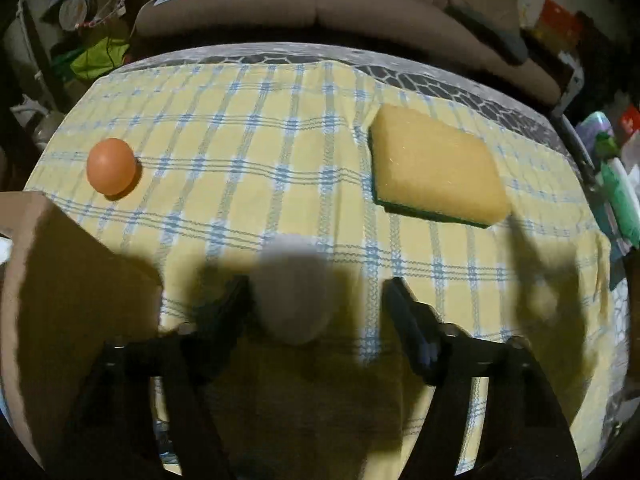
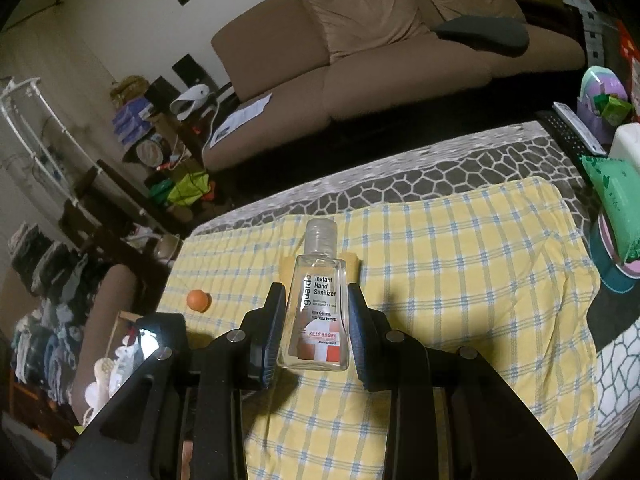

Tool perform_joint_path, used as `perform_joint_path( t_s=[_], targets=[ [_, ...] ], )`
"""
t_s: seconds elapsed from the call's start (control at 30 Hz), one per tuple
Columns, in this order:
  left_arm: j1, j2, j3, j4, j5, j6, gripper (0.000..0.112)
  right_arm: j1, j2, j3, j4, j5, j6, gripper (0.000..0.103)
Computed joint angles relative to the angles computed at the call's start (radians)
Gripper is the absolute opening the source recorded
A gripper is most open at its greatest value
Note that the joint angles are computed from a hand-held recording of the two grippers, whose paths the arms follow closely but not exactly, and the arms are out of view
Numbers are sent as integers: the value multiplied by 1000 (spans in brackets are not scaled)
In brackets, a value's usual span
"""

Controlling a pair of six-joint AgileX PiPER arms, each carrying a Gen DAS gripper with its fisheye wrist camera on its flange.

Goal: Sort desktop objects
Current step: 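Grasp the white round puff with the left tool while the right tool holds the sanitizer, then carry the puff with the left tool and sanitizer with the right tool into the box, release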

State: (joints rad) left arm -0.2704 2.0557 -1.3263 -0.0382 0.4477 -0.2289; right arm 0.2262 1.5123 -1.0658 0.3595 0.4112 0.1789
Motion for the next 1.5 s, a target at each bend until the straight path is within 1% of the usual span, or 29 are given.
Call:
perform_joint_path(
  t_s=[0.03,0.1,0.13,0.17,0.2,0.27,0.33,0.47,0.5,0.53,0.6,0.67,0.77,0.8,0.87,0.9,0.97,1.03,1.07,1.1,1.13,1.17,1.2,1.23,1.27,1.3,1.4,1.47,1.5],
  targets=[
    [9,-1,-3,-60,9,45,41,-2,1,-1,0,1,0,30],
    [38,0,-26,-256,57,196,41,-5,0,-1,-9,2,11,31],
    [48,-3,-16,-314,59,263,41,-7,-3,1,-9,3,14,30],
    [52,-2,-19,-331,67,291,41,-9,-6,2,-11,5,18,30],
    [49,-2,-35,-334,99,285,41,-9,-10,-1,-21,9,28,30],
    [53,-21,-51,-403,155,319,41,-6,-24,-4,-49,15,55,30],
    [38,-70,-61,-397,188,306,41,-1,-41,-6,-76,20,87,31],
    [36,-229,-83,-375,252,308,41,32,-78,-24,-148,40,162,30],
    [43,-293,-85,-328,277,276,41,43,-86,-33,-159,49,171,30],
    [53,-331,-79,-303,288,264,41,50,-90,-43,-165,58,174,31],
    [81,-434,-74,-207,321,203,41,84,-104,-63,-219,75,227,31],
    [128,-504,-80,-148,367,183,41,117,-116,-83,-246,82,259,31],
    [232,-588,-81,-88,446,203,41,175,-114,-124,-267,87,285,31],
    [277,-606,-84,-79,471,221,41,202,-102,-149,-277,93,293,31],
    [376,-627,-77,-128,502,293,41,246,-72,-193,-262,92,277,31],
    [432,-624,-85,-157,522,338,41,271,-47,-223,-247,92,260,31],
    [509,-615,-75,-188,536,401,41,312,7,-277,-202,97,211,31],
    [554,-580,-93,-145,568,409,41,352,82,-351,-140,116,147,31],
    [562,-551,-100,-83,577,378,41,376,142,-415,-109,142,112,31],
    [571,-529,-106,-61,590,366,41,389,182,-456,-78,160,71,31],
    [592,-496,-112,-64,608,381,41,401,232,-508,-12,187,-11,31],
    [603,-480,-107,-70,610,393,41,425,305,-584,79,221,-111,31],
    [618,-448,-106,-84,612,418,41,435,349,-627,149,244,-182,31],
    [629,-419,-110,-97,617,441,41,452,407,-692,185,280,-213,31],
    [639,-378,-115,-111,620,464,41,472,472,-767,181,313,-204,31],
    [641,-368,-97,-112,611,470,41,489,542,-867,137,374,-155,31],
    [630,-320,-61,-98,577,456,41,558,744,-1167,-102,551,80,31],
    [645,-311,-42,-130,562,475,40,578,859,-1353,-173,679,151,31],
    [650,-304,-47,-141,568,481,40,580,892,-1399,-188,707,168,30]
  ],
)
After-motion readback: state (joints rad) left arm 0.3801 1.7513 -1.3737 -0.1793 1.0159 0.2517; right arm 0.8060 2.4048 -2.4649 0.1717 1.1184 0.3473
